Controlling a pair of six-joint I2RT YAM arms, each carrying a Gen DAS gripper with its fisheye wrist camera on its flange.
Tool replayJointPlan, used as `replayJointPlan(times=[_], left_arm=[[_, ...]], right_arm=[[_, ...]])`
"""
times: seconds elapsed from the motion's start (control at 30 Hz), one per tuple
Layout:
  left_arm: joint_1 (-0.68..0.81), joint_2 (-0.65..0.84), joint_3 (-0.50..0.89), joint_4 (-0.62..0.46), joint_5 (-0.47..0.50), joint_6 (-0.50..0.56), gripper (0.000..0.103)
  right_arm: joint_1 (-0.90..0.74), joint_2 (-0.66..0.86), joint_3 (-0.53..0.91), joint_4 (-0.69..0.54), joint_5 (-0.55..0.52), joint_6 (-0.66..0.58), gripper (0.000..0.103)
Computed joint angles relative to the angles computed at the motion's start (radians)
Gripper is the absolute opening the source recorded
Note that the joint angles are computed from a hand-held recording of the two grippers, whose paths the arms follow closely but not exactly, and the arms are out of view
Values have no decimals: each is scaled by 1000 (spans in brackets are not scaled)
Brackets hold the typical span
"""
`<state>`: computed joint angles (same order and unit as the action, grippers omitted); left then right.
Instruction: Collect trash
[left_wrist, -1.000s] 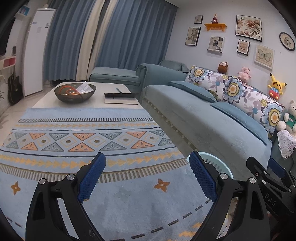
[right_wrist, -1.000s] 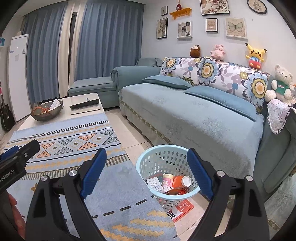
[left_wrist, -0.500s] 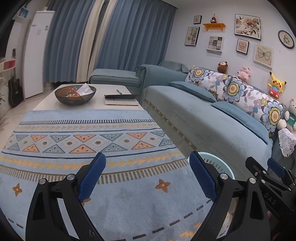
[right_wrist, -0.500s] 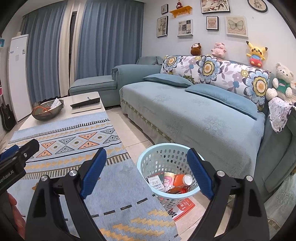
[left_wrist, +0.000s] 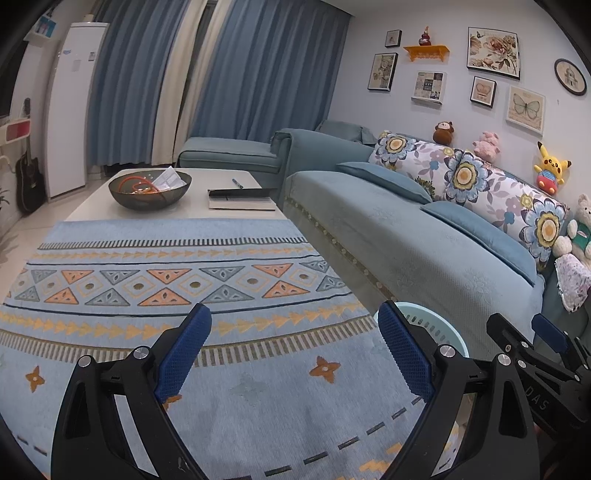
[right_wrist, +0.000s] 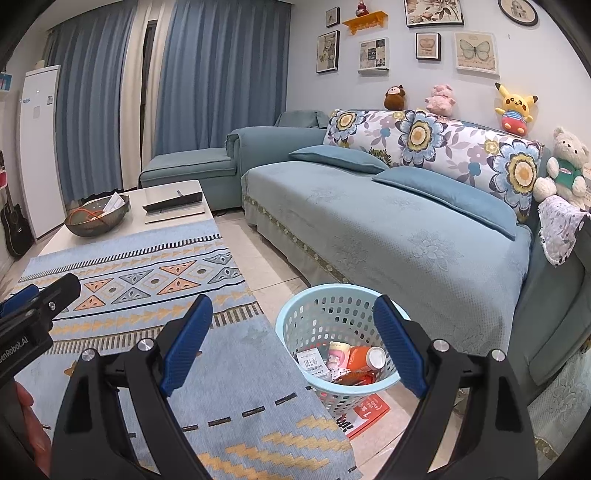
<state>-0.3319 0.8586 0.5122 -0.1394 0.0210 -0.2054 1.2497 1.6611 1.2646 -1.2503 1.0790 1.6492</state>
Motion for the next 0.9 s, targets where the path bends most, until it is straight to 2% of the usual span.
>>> replayJointPlan(times=[0.33,0.67,0.9], left_arm=[[-5,-6,3,1,-56,6,89],[-25,-21,6,-11,-103,26,94],[-91,-42,0,-7,-229,34,95]], right_arm=[[-3,-3,-4,9,-2,-9,85],[-4,-9,-18,26,-6,-17,85],[-5,-11,-24,32,-9,-16,85]])
